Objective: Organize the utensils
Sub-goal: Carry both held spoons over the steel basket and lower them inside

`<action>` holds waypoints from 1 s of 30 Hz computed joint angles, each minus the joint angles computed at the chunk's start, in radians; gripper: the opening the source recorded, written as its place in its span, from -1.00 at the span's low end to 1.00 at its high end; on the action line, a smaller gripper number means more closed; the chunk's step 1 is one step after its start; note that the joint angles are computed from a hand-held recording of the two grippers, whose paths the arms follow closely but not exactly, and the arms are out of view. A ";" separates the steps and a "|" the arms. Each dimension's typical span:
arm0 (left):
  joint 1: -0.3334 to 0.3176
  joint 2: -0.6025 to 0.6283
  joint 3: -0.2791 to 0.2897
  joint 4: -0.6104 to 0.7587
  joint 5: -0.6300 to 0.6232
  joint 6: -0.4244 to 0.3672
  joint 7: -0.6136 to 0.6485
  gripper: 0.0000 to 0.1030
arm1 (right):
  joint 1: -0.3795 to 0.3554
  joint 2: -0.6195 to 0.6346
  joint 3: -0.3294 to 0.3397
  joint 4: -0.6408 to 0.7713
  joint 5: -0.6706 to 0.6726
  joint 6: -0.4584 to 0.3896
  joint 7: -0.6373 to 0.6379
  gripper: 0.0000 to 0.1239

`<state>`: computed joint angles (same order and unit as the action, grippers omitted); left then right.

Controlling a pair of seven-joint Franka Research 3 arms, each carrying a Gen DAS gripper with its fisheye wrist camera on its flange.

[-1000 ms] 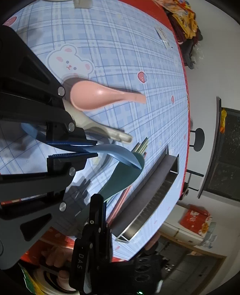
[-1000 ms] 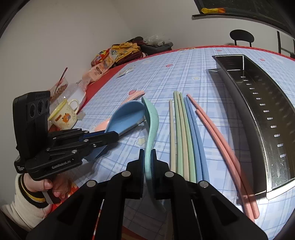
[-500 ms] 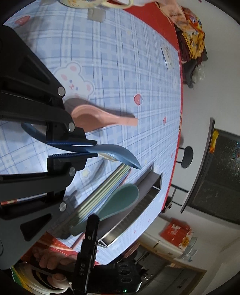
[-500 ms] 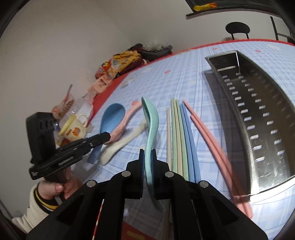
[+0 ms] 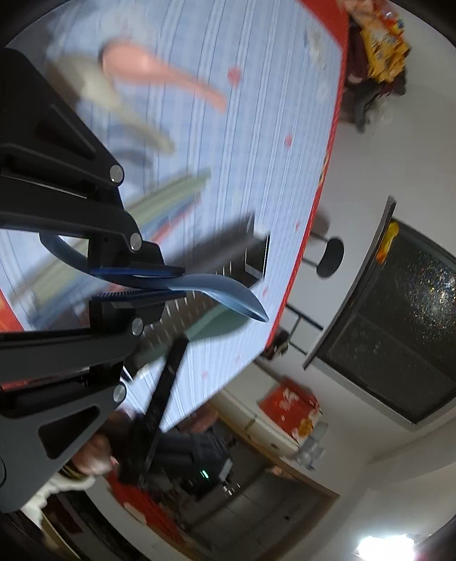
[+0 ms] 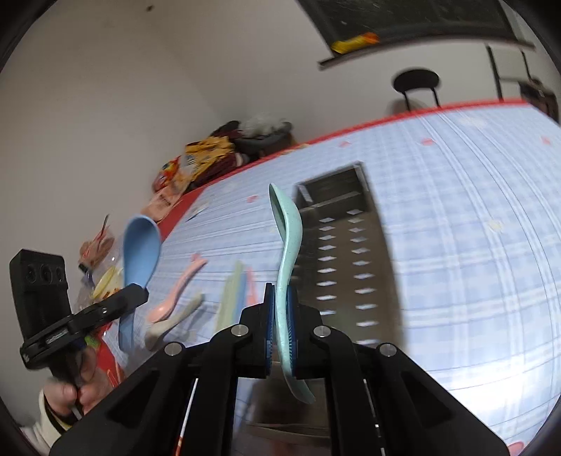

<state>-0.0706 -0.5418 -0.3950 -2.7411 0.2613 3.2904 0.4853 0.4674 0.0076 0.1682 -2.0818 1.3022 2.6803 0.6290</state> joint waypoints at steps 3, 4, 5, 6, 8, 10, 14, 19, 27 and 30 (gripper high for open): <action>0.043 0.132 -0.059 0.078 -0.033 0.097 -0.021 -0.78 | -0.013 0.009 -0.010 -0.003 -0.010 -0.017 0.004 -0.88; 0.063 0.182 -0.089 0.109 -0.055 0.123 -0.021 -0.78 | -0.015 0.017 -0.009 -0.003 -0.026 -0.016 0.021 -0.88; 0.080 0.207 -0.118 0.125 -0.081 0.137 -0.013 -0.78 | -0.018 0.025 -0.010 0.000 -0.034 -0.026 0.038 -0.88; 0.091 0.236 -0.137 0.140 -0.106 0.153 -0.005 -0.78 | -0.020 0.037 -0.010 0.005 -0.055 -0.042 0.065 -0.88; 0.111 0.287 -0.177 0.162 -0.167 0.188 0.012 -0.78 | -0.016 0.035 -0.001 0.001 -0.070 -0.013 0.069 -0.88; 0.122 0.333 -0.209 0.189 -0.231 0.204 0.039 -0.78 | -0.017 0.027 0.002 -0.004 -0.066 -0.010 0.065 -0.88; 0.110 0.383 -0.223 0.217 -0.322 0.213 0.103 -0.78 | -0.011 0.020 0.006 -0.014 -0.084 0.009 0.067 -0.88; 0.089 0.423 -0.231 0.237 -0.441 0.233 0.182 -0.78 | -0.011 0.030 0.002 -0.012 -0.117 0.023 0.120 -0.87; 0.017 0.458 -0.216 0.254 -0.632 0.259 0.295 -0.79 | -0.005 -0.002 0.009 -0.022 0.062 0.155 -0.025 -0.21; -0.011 0.486 -0.221 0.277 -0.734 0.273 0.351 -0.79 | -0.001 -0.015 0.002 -0.021 0.147 0.221 -0.081 0.05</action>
